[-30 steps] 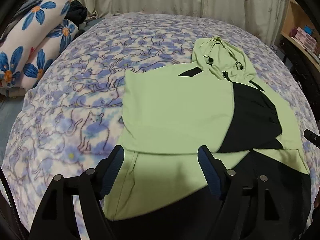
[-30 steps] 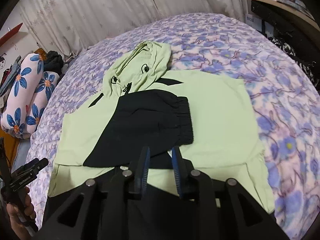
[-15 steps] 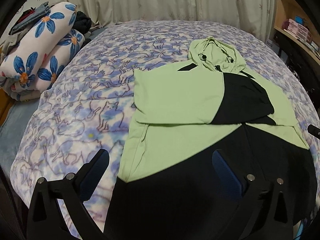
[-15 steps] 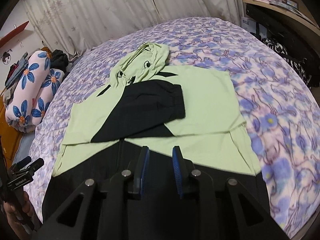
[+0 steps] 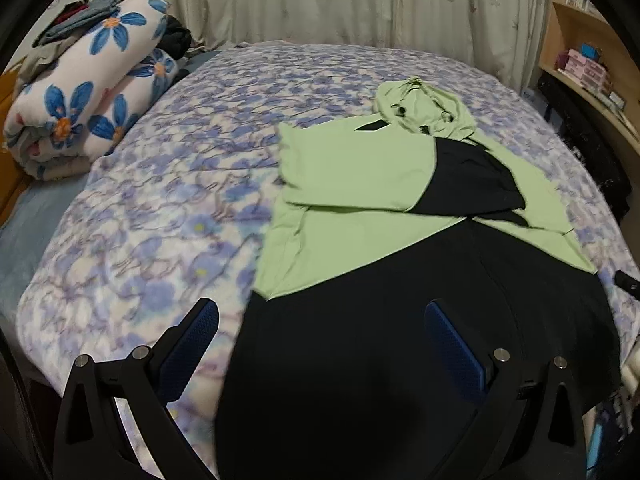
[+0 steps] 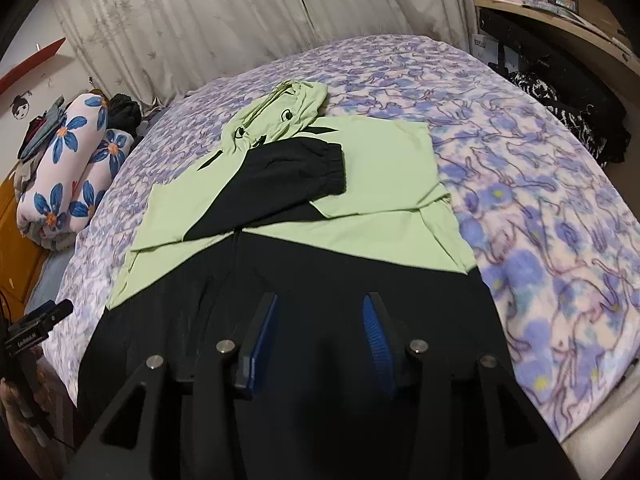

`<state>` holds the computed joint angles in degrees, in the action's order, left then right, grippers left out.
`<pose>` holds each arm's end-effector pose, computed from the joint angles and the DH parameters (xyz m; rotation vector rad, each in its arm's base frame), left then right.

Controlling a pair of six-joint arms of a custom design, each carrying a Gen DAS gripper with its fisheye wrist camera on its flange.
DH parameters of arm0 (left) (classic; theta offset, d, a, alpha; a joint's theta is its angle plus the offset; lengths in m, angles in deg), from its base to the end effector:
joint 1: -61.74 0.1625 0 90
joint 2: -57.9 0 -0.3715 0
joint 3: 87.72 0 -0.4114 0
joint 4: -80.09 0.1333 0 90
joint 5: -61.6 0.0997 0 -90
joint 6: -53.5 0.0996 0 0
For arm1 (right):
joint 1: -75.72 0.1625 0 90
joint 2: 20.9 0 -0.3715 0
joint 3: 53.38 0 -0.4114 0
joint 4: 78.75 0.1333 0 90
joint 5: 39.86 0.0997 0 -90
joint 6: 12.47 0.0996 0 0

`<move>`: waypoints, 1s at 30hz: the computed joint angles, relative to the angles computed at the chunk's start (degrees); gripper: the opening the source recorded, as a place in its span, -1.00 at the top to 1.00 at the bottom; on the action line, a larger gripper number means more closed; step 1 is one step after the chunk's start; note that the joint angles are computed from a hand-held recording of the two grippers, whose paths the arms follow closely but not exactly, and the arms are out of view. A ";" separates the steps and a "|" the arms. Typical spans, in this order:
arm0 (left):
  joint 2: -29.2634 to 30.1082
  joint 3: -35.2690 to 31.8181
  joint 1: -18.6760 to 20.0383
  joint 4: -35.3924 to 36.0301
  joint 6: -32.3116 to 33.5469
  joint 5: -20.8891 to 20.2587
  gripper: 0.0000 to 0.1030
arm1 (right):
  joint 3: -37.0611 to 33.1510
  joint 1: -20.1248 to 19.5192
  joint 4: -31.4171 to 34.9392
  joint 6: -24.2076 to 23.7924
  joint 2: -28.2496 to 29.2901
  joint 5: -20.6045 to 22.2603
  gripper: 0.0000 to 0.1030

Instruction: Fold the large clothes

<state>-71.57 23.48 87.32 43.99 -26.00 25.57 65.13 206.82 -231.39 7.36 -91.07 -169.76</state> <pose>-0.0893 -0.2799 0.4726 0.0667 2.1808 -0.8282 0.3908 -0.3424 0.1552 0.3583 -2.5402 0.7487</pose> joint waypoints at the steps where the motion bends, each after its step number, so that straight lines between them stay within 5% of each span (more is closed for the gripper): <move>1: -0.34 -0.17 -0.61 1.95 -1.49 -0.68 -0.98 | 0.82 0.23 -0.07 -0.02 -0.76 -0.17 0.15; 16: -14.20 3.28 -3.16 8.06 -4.97 -10.09 -0.98 | 10.78 -1.92 6.76 3.22 -13.22 -2.91 0.15; 26: -16.09 4.92 2.70 7.09 -0.63 -10.24 -0.98 | 16.28 -6.22 13.84 5.36 -20.42 -4.55 0.15; 30: -17.44 5.36 1.65 7.88 0.14 -10.56 -0.98 | 17.64 -6.86 13.18 3.51 -21.82 -3.59 0.15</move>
